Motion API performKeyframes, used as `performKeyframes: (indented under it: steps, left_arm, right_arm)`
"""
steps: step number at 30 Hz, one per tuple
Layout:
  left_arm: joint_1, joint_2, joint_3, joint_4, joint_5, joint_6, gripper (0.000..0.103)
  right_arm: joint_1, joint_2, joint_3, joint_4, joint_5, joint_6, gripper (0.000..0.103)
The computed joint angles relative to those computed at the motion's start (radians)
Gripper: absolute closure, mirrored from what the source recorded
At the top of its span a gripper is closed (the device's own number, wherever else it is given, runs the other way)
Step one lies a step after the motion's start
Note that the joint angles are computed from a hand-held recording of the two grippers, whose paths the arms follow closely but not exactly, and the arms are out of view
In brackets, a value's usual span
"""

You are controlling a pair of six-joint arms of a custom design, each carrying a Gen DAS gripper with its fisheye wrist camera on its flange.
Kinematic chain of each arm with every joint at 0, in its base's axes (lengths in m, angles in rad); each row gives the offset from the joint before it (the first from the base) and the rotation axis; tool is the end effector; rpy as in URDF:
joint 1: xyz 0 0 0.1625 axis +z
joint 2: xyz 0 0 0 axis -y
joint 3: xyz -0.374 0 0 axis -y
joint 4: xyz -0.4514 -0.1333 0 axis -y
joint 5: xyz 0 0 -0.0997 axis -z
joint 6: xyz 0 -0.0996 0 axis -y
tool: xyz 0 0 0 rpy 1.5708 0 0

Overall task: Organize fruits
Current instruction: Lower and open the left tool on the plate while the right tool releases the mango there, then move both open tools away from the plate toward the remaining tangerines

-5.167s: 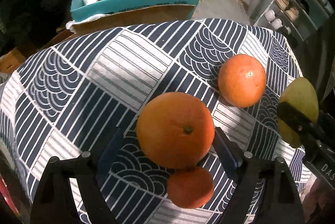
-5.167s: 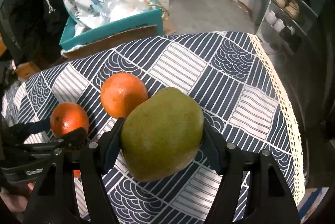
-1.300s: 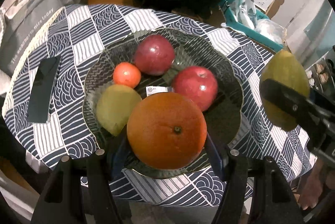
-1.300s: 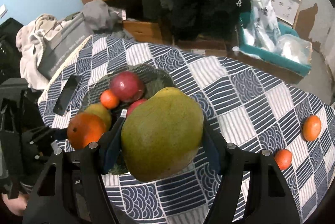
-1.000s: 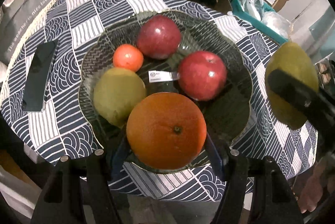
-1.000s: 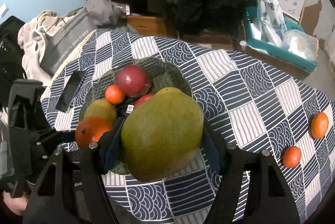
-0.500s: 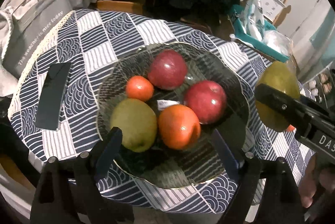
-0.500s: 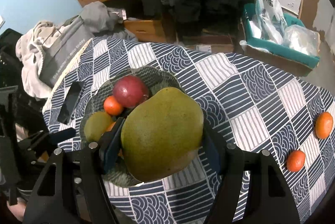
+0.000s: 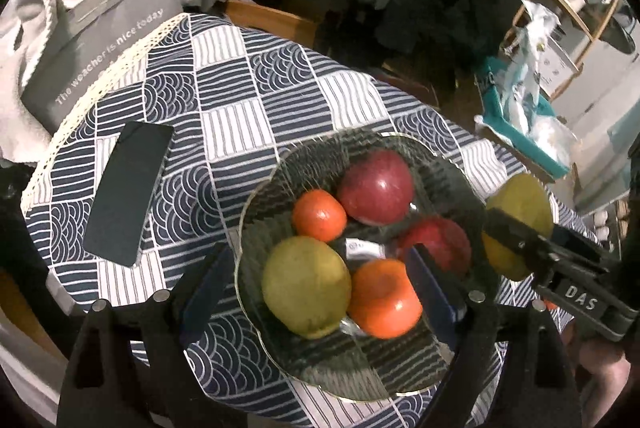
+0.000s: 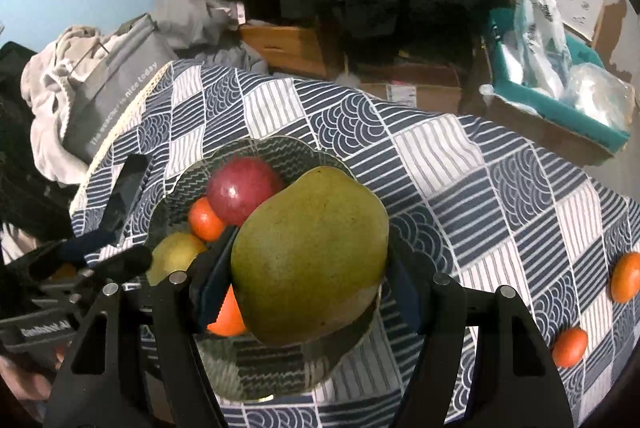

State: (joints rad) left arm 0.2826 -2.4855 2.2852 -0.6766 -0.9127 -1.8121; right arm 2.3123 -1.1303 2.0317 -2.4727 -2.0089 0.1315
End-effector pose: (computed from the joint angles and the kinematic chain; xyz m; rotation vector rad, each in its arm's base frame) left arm -0.1113 -0.2346 0.3561 -0.3255 2.3250 -0.7780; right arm 0.4314 -0.3362 0.0567 0.8206 -2.6071 0.2579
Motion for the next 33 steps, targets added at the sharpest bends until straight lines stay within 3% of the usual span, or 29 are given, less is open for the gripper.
performKeyframes:
  steps: [9,18,33]
  left_arm:
    - [0.036,-0.019,-0.001,-0.013,0.02,0.012,0.014]
    - [-0.001,-0.014,-0.017,0.015,0.019,-0.02,0.014]
    - [-0.122,0.097,-0.072,0.047,0.032,-0.06,0.014]
  right_arm:
    - [-0.02,0.042,-0.036,-0.013,0.026,-0.004,0.031]
    - [-0.004,0.02,-0.051,-0.018,0.014,-0.006,0.027]
    - [0.07,-0.107,0.008,-0.014,-0.158,-0.018,0.025]
